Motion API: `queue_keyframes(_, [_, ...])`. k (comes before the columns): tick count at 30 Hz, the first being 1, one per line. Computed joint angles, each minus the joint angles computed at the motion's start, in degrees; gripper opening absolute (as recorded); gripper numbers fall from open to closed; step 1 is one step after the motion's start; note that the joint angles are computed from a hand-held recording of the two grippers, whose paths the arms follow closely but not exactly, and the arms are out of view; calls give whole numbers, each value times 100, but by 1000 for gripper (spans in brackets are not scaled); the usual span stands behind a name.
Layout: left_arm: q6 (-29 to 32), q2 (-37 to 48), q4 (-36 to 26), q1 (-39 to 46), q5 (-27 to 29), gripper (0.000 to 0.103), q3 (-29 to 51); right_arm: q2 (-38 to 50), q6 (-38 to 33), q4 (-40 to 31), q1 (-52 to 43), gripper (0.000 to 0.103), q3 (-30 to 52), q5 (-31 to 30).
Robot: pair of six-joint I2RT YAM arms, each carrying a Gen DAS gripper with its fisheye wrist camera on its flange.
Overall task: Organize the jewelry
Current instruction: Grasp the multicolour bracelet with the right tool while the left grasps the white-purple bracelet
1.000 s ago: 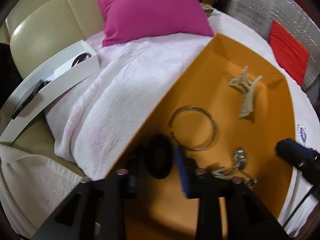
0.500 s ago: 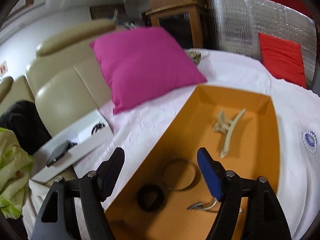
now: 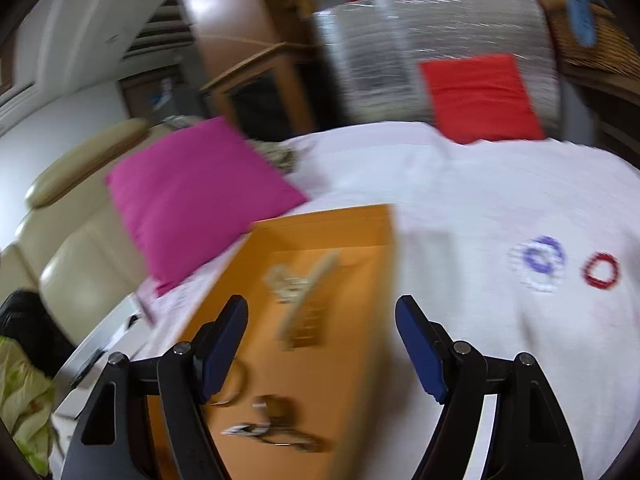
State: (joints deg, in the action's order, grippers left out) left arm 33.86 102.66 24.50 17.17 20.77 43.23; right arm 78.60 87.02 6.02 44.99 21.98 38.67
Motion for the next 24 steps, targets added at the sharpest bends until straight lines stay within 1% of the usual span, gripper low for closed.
queue_keyframes(3, [162, -164, -347, -366, 96, 77, -162, -209, 256, 169, 49, 50, -424, 58])
queue_keyframes(6, [187, -229, -744, -764, 121, 77, -172, -376, 283, 391, -60, 50, -790, -102])
queue_keyframes(9, [44, -174, -1173, -1210, 95, 77, -84, -653, 480, 172, 70, 50, -1025, 10])
queue_keyframes(12, [-82, -34, -1428, -1649, -70, 77, -5, -749, 545, 341, 8, 50, -1268, -35])
queue_keyframes(16, [-188, 78, -1441, -2103, -334, 77, -19, -501, 368, 643, -284, 50, -1383, -381])
queue_keyframes(19, [-338, 320, -1718, -2216, -292, 77, 262, -69, -18, 1028, -625, 49, -1337, -800])
queue_keyframes(23, [-398, 641, -1818, -2333, -182, 77, 591, 606, -378, 762, -976, 38, -833, -1171])
queue_keyframes(24, [-392, 715, -1790, -2368, -183, 77, 645, 741, -418, 695, -1030, 37, -738, -1208])
